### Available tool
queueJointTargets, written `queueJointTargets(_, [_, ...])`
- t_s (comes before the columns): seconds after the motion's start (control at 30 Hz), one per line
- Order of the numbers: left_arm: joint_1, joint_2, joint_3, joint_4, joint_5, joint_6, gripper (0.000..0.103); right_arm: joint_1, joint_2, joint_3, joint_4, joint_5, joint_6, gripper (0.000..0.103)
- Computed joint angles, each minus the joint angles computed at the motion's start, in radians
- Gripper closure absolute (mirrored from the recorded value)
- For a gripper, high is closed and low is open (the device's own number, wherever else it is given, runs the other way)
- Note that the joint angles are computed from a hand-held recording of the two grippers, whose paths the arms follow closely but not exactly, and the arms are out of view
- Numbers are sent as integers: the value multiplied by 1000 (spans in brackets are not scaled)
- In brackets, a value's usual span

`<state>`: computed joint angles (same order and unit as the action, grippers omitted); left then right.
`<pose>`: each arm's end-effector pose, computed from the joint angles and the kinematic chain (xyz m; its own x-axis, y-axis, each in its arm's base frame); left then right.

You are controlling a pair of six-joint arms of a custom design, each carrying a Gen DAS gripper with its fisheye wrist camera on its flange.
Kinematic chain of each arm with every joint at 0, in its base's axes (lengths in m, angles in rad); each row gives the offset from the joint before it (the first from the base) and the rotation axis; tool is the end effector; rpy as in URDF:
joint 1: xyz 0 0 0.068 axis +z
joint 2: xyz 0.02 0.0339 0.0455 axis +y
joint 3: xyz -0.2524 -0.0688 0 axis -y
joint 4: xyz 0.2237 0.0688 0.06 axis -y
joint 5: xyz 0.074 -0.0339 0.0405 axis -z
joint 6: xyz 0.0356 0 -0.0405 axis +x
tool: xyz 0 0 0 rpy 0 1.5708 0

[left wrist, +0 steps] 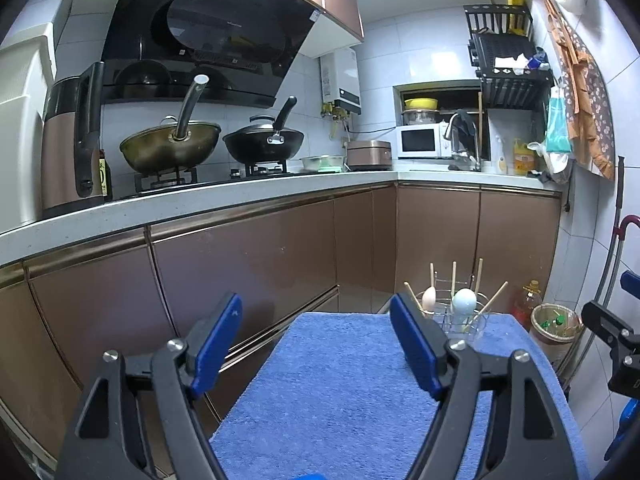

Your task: Organize utensils

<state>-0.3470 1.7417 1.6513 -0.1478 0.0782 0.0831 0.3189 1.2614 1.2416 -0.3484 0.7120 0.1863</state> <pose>0.3729 -0.1378 0.3759 -0.1871 0.1556 -0.9699 0.4274 0.9019 0.0623 0.2563 0.0601 0.3731 -0.2726 0.0577 -0.9604 0.3989 0.9152 -0.0583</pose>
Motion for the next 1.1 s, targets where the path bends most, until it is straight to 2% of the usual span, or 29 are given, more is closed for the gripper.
queueJointTargets(0.33, [12,-22,-30,17,-4,16,28,12,13,37,-69,37,32,0])
queueJointTargets(0.63, [23,-32,-41,26,-20,6,28,45,41,116,-154,139,60,0])
queueJointTargets(0.87, [32,-29,-33,19,-33,1,28,71,47,132,-165,192,42,0])
queueJointTargets(1.1, [30,-34,-42,23,-38,2,28,62,45,130,-168,178,34,0])
